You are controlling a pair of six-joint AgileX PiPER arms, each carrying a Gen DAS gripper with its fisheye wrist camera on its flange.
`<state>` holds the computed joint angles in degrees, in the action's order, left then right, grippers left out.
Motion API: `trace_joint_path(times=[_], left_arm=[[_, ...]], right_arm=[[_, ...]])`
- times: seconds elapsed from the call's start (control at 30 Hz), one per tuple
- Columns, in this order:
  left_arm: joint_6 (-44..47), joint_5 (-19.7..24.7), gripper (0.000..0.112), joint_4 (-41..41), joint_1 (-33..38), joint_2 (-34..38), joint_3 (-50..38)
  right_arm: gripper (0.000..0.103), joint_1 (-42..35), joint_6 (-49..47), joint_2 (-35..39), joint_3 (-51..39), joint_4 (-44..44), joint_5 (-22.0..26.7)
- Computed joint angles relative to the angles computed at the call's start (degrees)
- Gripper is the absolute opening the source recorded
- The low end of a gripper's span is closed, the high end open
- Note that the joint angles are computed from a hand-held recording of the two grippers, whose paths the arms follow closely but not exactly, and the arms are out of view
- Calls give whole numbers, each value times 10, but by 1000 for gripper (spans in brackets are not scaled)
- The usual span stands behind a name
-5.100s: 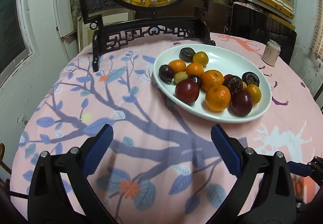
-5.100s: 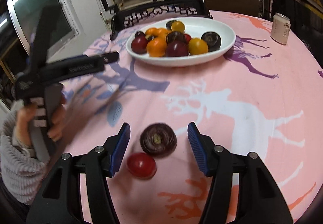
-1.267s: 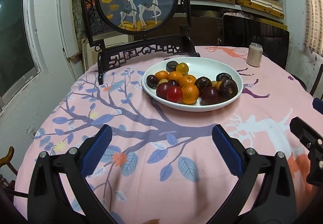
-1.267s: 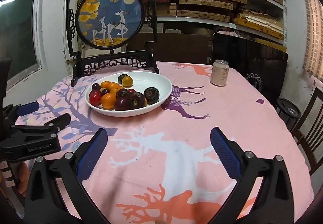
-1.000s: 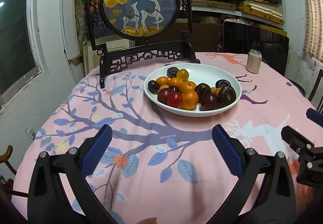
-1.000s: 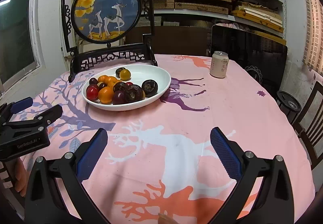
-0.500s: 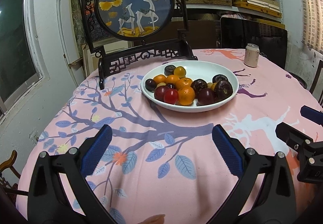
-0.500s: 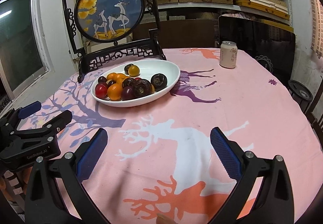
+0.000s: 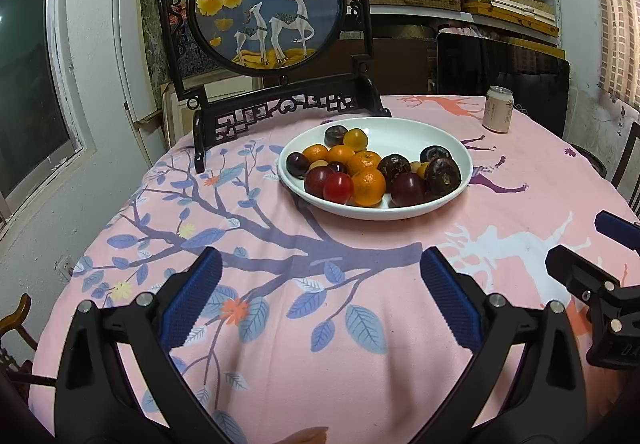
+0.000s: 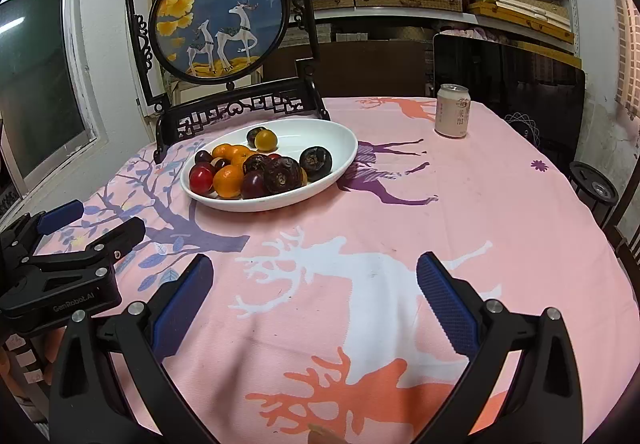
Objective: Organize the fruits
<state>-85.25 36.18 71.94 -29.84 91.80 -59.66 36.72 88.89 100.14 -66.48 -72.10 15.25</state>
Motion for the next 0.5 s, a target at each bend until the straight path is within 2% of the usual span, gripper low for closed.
trace_joint_path(times=[0.5], left_arm=[[-1,1,101,1,0,1,0]], right_arm=[[102,1,3,0,0,-2,1]])
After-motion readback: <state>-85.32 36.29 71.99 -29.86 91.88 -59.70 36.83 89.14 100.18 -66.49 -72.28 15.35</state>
